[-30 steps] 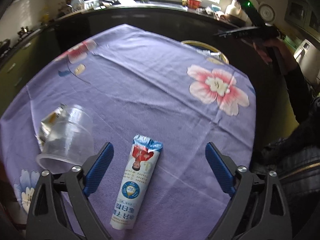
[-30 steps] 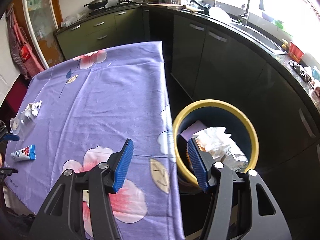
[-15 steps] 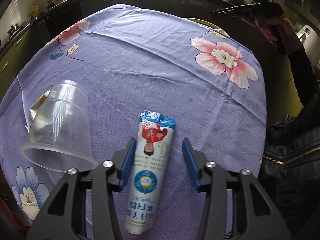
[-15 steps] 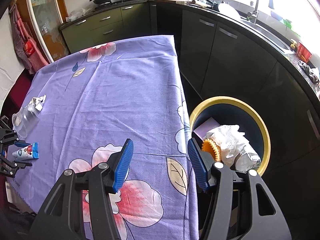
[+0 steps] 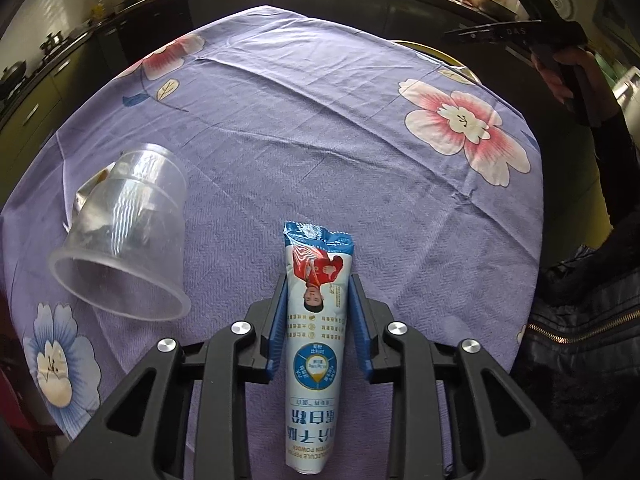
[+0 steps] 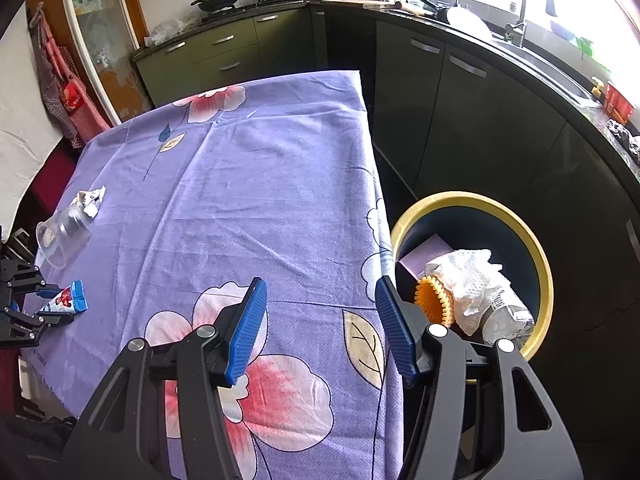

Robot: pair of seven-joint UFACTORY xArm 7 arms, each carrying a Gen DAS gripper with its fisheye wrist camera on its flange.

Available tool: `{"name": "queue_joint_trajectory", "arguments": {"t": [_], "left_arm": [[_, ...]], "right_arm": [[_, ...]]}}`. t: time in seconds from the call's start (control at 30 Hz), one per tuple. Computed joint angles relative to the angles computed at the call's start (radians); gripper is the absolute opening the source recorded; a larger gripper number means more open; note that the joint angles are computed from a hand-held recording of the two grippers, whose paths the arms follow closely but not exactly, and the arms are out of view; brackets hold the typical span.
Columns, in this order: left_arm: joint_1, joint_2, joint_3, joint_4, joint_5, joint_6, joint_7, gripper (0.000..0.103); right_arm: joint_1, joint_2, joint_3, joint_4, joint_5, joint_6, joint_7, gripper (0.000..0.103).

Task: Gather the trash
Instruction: 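Grasp the white toothpaste tube with the left gripper, then lift the toothpaste tube, carry it over the bin, open the left gripper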

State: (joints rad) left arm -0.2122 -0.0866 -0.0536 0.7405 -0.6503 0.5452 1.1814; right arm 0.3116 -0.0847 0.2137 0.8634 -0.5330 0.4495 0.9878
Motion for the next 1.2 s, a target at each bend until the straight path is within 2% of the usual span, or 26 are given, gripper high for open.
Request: {"name": "queue_joint_trajectory", "arguments": {"t": [0.27,0.6,0.83,1.0,1.2], "left_arm": [[-0.032,-0.07,0.005,-0.018,-0.033,-0.017,-0.023,0.027],[-0.084,-0.076,-0.002,0.082,-0.027,0.026,-0.047,0.027],[-0.112,0.0,-0.044,0.203,-0.018,0.044,-0.05,0.027],[-0.129,0.082,-0.092,0.31,0.0,0.065,-0.061,0.027],[-0.169,0.246,-0.171,0.508,0.081,0.078,-0.121,0.027]], "right_arm": [[0.001,0.031,-0.019,0.014,0.076,-0.004,-0.068,0.057],[-0.018,-0.013,-0.021,-0.05,0.063,-0.059,-0.031,0.058],[-0.057,-0.117,0.001,-0.146,0.065,-0.086,-0.009,0.058],[-0.115,-0.242,0.022,-0.25,0.082,-0.088,0.008,0.059],[-0.179,-0.384,0.038,-0.376,0.137,-0.081,0.01,0.059]]}}
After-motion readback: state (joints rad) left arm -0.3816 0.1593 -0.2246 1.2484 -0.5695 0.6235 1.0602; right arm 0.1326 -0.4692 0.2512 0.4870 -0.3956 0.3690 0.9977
